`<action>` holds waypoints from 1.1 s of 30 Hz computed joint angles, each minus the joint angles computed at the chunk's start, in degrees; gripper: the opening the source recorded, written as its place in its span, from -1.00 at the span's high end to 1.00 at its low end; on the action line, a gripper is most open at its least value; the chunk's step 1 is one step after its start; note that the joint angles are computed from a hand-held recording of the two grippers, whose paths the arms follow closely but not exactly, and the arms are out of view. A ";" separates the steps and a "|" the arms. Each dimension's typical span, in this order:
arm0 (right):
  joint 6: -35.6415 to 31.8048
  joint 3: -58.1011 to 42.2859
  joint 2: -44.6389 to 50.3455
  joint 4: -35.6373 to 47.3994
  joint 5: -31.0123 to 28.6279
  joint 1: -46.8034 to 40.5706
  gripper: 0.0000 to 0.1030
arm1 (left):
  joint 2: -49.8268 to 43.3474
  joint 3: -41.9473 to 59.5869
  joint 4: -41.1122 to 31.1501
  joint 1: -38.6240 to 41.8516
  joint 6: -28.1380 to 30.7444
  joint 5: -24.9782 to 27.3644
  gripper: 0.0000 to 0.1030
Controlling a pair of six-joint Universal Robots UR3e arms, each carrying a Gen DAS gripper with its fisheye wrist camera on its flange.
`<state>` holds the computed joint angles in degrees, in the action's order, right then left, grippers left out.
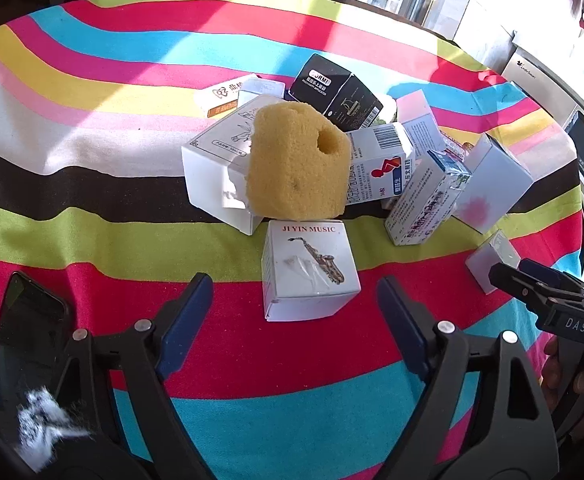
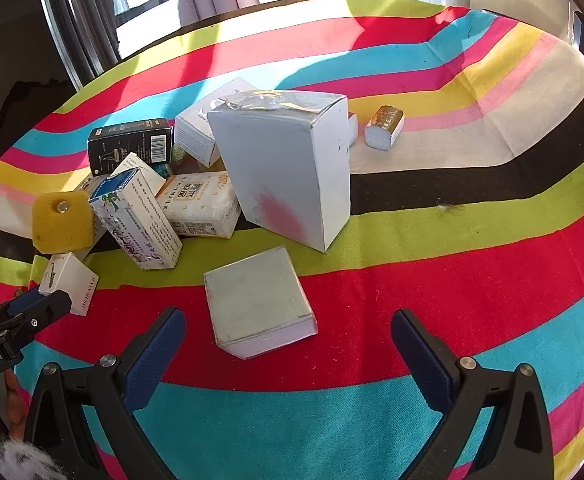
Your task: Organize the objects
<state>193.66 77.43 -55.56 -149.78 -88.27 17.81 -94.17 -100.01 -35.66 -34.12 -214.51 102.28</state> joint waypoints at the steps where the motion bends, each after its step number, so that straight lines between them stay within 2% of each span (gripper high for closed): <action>1: -0.60 0.17 -0.16 -0.26 -0.54 0.29 -0.97 | 0.48 0.27 -1.10 -0.44 -0.10 0.02 -0.49; 3: -2.11 0.67 -0.56 -0.35 -2.90 1.23 -0.86 | 1.25 0.59 -3.19 -1.41 -0.67 0.05 -0.14; 4: -2.60 -0.51 0.09 0.68 -4.10 1.81 -0.69 | 2.12 0.90 -4.94 -0.45 0.04 -1.18 0.08; 5: -3.04 -1.40 0.48 1.74 -4.43 2.06 -0.56 | 2.87 0.34 -4.81 1.62 1.57 -3.04 0.08; 7: -4.02 -0.51 -0.04 2.41 -2.36 1.43 0.00 | 5.65 -1.34 -5.68 2.25 2.23 -4.61 0.10; 8: -4.16 -0.11 -0.21 2.60 -1.58 1.28 0.04 | 5.17 -0.01 -6.55 5.43 4.40 -5.85 0.11; 12: -4.45 2.89 -2.13 1.15 -1.09 1.38 0.05 | 7.20 -1.04 -7.02 8.29 6.53 -9.25 0.11; 14: -4.63 4.37 -3.64 1.46 -2.44 1.84 0.05 | 4.15 1.27 -6.13 12.23 9.49 -12.35 0.12; 17: -4.71 6.49 -6.00 2.03 -4.94 2.79 0.05 | 0.72 3.12 -3.31 13.19 10.70 -13.20 0.12; 23: -5.27 15.54 -14.97 2.31 -6.57 1.93 0.05 | -4.74 8.56 -0.60 9.55 8.27 -12.90 0.12; 25: -4.86 13.97 -14.37 2.96 -6.76 2.29 0.05 | -5.91 8.78 1.23 9.60 8.41 -14.84 0.12; 30: -5.84 22.39 -23.61 4.79 -6.41 -1.02 0.05 | -9.84 11.91 4.96 6.63 8.39 -17.58 0.12; 33: -7.35 28.32 -31.18 7.56 -6.98 -4.10 0.05 | -14.78 18.03 5.33 3.11 8.25 -18.97 0.12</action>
<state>186.31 105.75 -86.74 -142.23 -95.25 13.71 -108.95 -81.98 -30.33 -31.01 -206.27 83.30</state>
